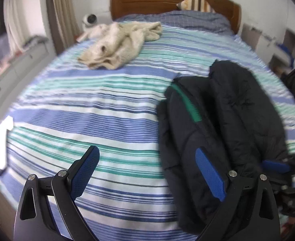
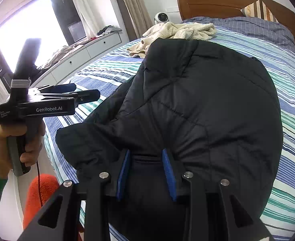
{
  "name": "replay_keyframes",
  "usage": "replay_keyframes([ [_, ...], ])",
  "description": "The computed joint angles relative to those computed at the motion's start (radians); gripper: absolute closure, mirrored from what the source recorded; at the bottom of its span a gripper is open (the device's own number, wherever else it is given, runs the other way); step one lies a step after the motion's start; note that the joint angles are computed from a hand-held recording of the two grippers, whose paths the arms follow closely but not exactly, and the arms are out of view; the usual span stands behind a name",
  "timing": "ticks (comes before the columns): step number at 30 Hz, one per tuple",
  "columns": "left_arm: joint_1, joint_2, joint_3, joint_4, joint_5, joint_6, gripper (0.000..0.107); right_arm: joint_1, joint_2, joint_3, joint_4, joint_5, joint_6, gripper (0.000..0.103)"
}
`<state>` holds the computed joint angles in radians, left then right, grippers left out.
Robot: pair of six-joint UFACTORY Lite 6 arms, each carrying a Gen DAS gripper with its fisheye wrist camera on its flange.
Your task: Fold large clothes
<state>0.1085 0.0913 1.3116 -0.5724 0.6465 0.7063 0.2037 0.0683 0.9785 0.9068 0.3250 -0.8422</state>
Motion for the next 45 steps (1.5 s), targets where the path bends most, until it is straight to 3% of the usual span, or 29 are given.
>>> replay_keyframes([
  [3,0.117,0.188,0.127,-0.293,0.314,0.170,0.010,0.006,0.008,0.009,-0.034,-0.006,0.034,0.069],
  [5,0.168,0.344,0.249,-0.341,0.496,0.171,0.010,0.012,0.007,0.004,-0.040,-0.018,0.038,0.069],
  [11,0.198,0.626,0.443,-0.438,0.736,0.159,0.009,0.012,0.015,0.008,-0.054,-0.020,0.040,0.069],
  [15,0.153,0.744,0.581,-0.457,0.809,0.117,0.007,0.018,0.052,0.050,-0.154,-0.002,0.134,0.069],
  [17,0.103,0.758,0.620,-0.431,0.813,0.105,0.005,0.017,0.070,0.070,-0.179,0.008,0.163,0.069],
  [21,-0.039,0.761,0.679,-0.288,0.712,0.048,0.004,0.016,0.084,0.073,-0.181,0.001,0.170,0.069],
  [25,-0.059,0.828,0.747,-0.279,0.721,-0.014,0.004,-0.003,0.087,0.061,-0.117,-0.007,0.118,0.069],
  [28,-0.058,0.775,0.674,-0.273,0.690,0.008,0.005,-0.061,0.058,0.080,-0.092,0.112,0.111,0.067],
  [31,-0.054,0.739,0.616,-0.278,0.670,0.026,0.005,-0.193,-0.082,0.016,-0.012,0.225,0.061,0.052],
  [34,-0.054,0.725,0.593,-0.278,0.661,0.036,0.005,-0.423,-0.219,-0.090,0.117,0.265,-0.079,0.027],
  [35,-0.056,0.718,0.581,-0.279,0.658,0.039,0.005,-0.519,-0.204,-0.102,0.167,0.301,-0.133,0.019],
  [39,-0.061,0.682,0.529,-0.279,0.638,0.050,0.005,-0.740,0.100,0.001,0.223,0.535,-0.218,0.019],
  [43,-0.105,0.689,0.555,-0.283,0.620,0.000,0.004,-0.782,0.297,-0.006,0.408,0.685,-0.406,0.019],
  [45,-0.099,0.743,0.627,-0.276,0.640,-0.016,0.004,-0.764,0.378,0.022,0.468,0.702,-0.475,0.015],
])
